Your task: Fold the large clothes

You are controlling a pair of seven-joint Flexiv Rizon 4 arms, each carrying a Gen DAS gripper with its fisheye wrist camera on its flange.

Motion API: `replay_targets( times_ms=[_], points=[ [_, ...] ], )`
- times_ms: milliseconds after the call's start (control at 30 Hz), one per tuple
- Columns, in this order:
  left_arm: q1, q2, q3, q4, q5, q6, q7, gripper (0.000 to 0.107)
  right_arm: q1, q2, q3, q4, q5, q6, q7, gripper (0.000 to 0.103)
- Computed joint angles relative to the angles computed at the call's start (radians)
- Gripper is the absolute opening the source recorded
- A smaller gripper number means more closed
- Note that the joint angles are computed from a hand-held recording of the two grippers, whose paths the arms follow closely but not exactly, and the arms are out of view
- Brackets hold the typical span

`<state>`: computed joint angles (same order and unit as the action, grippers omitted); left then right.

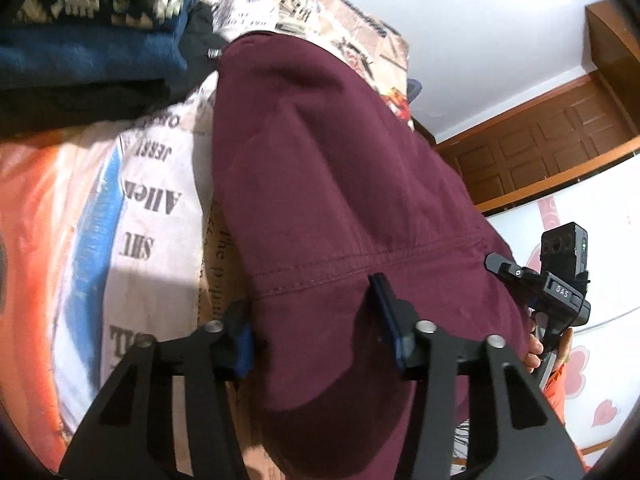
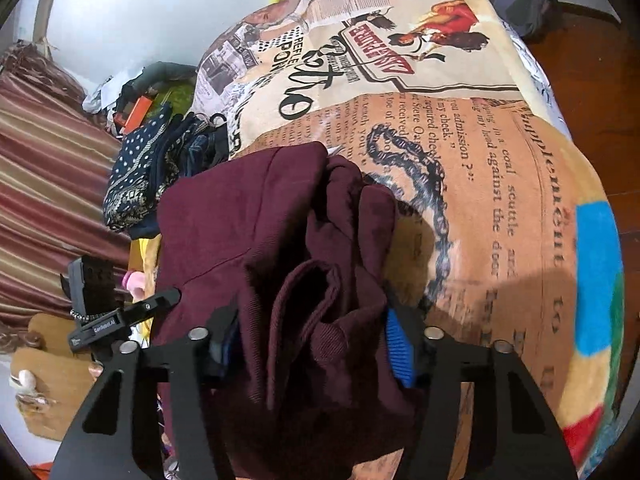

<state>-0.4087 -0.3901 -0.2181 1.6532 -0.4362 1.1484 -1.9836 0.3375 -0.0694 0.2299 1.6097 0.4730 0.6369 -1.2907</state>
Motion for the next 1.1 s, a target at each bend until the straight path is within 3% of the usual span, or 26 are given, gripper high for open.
replay_targets(
  times_ms=[200, 367, 533, 800, 933, 1100],
  points=[
    [-0.011, 0.064, 0.030, -0.016, 0.069, -0.036, 0.005, 0.031, 0.032, 0.028, 0.013, -0.004, -0.056, 0.011, 0.072, 0.039],
    [-0.019, 0.133, 0.077, -0.034, 0.180, -0.052, -0.026, 0.030, 0.071, 0.020, 0.024, -0.045, -0.113, 0.061, 0.108, 0.038],
    [0.016, 0.199, 0.111, -0.071, 0.264, -0.087, -0.040, 0.030, 0.128, -0.049, 0.039, -0.157, -0.199, 0.123, 0.132, 0.038],
    [0.099, 0.270, 0.160, -0.210, 0.479, -0.207, -0.035, 0.030, 0.229, -0.269, 0.054, -0.463, -0.304, 0.173, 0.134, 0.037],
    [0.166, 0.298, 0.178, -0.196, 0.436, -0.201, 0.013, 0.030, 0.288, -0.400, 0.052, -0.643, -0.350, 0.172, 0.127, 0.038],
    [0.241, 0.246, 0.198, -0.265, 0.437, -0.252, 0.030, 0.030, 0.381, -0.613, 0.018, -0.939, -0.411, 0.128, 0.142, 0.037]
  ],
)
